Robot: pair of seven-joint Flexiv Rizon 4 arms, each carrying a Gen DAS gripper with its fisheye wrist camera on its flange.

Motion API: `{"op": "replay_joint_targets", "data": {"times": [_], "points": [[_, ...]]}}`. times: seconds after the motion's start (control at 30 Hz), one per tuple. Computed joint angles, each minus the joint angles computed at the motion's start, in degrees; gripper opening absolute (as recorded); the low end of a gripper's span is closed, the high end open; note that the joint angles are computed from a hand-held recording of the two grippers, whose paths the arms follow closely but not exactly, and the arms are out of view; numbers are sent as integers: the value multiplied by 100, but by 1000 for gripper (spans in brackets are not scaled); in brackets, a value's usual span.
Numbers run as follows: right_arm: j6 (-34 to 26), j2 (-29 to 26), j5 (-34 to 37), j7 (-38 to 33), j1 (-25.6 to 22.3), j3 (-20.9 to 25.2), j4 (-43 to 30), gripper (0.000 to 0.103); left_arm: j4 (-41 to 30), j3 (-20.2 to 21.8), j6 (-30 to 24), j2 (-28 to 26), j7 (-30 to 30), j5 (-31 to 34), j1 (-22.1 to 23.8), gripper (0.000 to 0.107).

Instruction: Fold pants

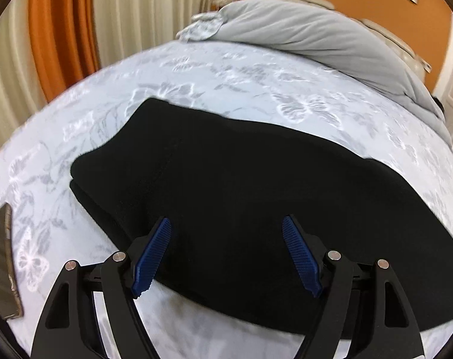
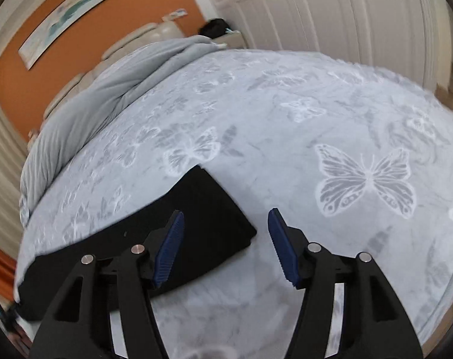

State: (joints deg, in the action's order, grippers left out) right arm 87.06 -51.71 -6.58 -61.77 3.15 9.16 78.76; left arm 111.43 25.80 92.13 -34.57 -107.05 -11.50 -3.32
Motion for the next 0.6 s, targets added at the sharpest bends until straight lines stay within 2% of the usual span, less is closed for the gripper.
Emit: {"op": "replay_joint_targets", "data": {"times": [0.07, 0.13, 0.23, 0.3, 0.37, 0.43, 0.47, 0.5, 0.6], "points": [[23, -72, -148, -544, -254, 601, -14, 55, 104, -10, 217, 44, -9, 60, -141, 78], [-339, -306, -382, -1089, -213, 991, -417, 53, 175, -53, 368, 51, 23, 37, -261, 80], [-913, -732, -572, -1414, 230, 825, -1178, 53, 151, -136, 431, -17, 225, -17, -325, 80], [-1265, -1030, -541, -1475, 429, 746, -1688, 53, 51, 52, 353, -131, 370, -41, -511, 80], [-1521, -1296, -553, -1455, 669, 483, -2140, 44, -8, 200, 353, -220, 406, -99, -632, 80], [-1714, -1478, -528, -1386, 849, 206, -2461, 23, -38, 43, 348, -219, 480, -166, -484, 80], [-1716, -1510, -588, -1358, 832, 230, -2519, 11, -35, -118, 354, -192, 531, -190, -344, 80], [-1695, -1385, -373, -1492, 876, 147, -2391, 2, -57, -266, 304, -181, 574, -232, -207, 80], [-1236, -1056, -315, -1540, 1012, -223, -1818, 0, -65, -690, 208, -129, 648, -326, 178, 80]]}}
